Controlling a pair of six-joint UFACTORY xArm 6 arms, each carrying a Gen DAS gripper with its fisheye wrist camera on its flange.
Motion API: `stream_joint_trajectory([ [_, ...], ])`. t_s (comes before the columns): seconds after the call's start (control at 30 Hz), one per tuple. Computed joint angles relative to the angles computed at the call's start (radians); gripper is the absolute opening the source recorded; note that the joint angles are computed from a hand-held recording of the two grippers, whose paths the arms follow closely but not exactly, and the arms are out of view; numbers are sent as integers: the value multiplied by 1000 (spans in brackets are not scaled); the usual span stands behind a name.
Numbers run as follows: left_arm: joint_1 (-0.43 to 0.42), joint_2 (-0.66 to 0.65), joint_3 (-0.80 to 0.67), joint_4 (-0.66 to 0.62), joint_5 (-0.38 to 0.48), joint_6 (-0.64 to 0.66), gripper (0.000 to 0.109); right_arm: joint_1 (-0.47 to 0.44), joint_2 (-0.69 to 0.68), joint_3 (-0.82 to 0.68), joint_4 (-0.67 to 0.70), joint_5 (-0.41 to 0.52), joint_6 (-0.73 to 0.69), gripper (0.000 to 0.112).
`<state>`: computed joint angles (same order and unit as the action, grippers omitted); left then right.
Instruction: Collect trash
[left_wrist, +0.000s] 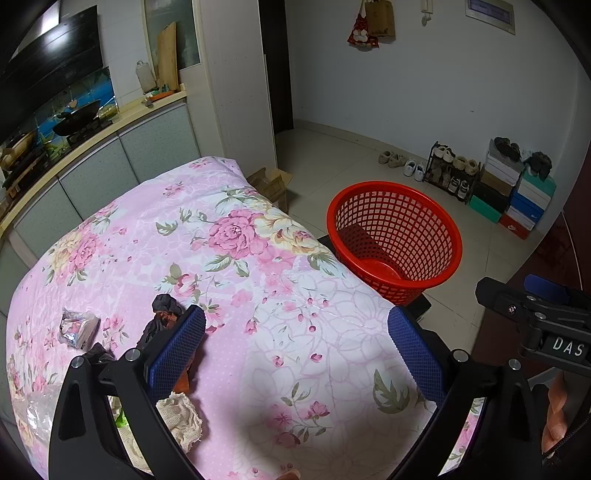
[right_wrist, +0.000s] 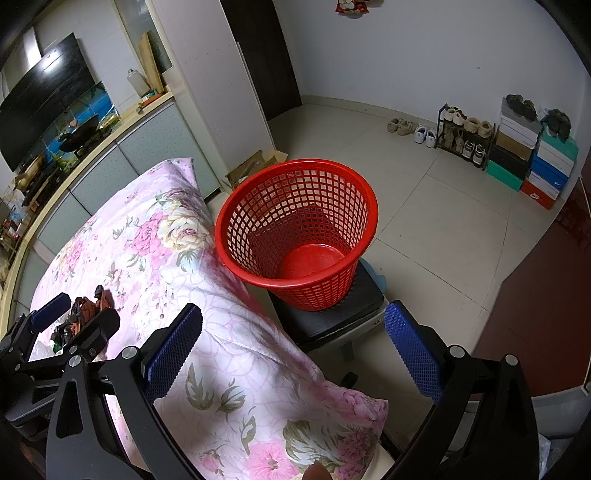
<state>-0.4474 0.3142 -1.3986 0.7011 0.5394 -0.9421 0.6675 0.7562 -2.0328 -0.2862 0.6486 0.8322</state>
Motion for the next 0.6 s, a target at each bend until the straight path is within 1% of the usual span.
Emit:
stream_joint_trajectory([
  [0.2,2,-2,4,-3,-2,-4,96,1,-2,6,-11,0,3,96],
  [0.23,3,-4,7,-4,-3,-5,96,2,12,-20,-4,11,-2,96],
  [0.37,9,-9,16,-3,-6,-12,96,2,16,-24,-11,7,4,96],
  [0.53,24,-37,56,2,-13,-44,96,11,51,-84,-54,21,11,96],
  [0.6,33,-58,84,5,-18,-64,96,15,73,-117,-28,20,-21,96],
])
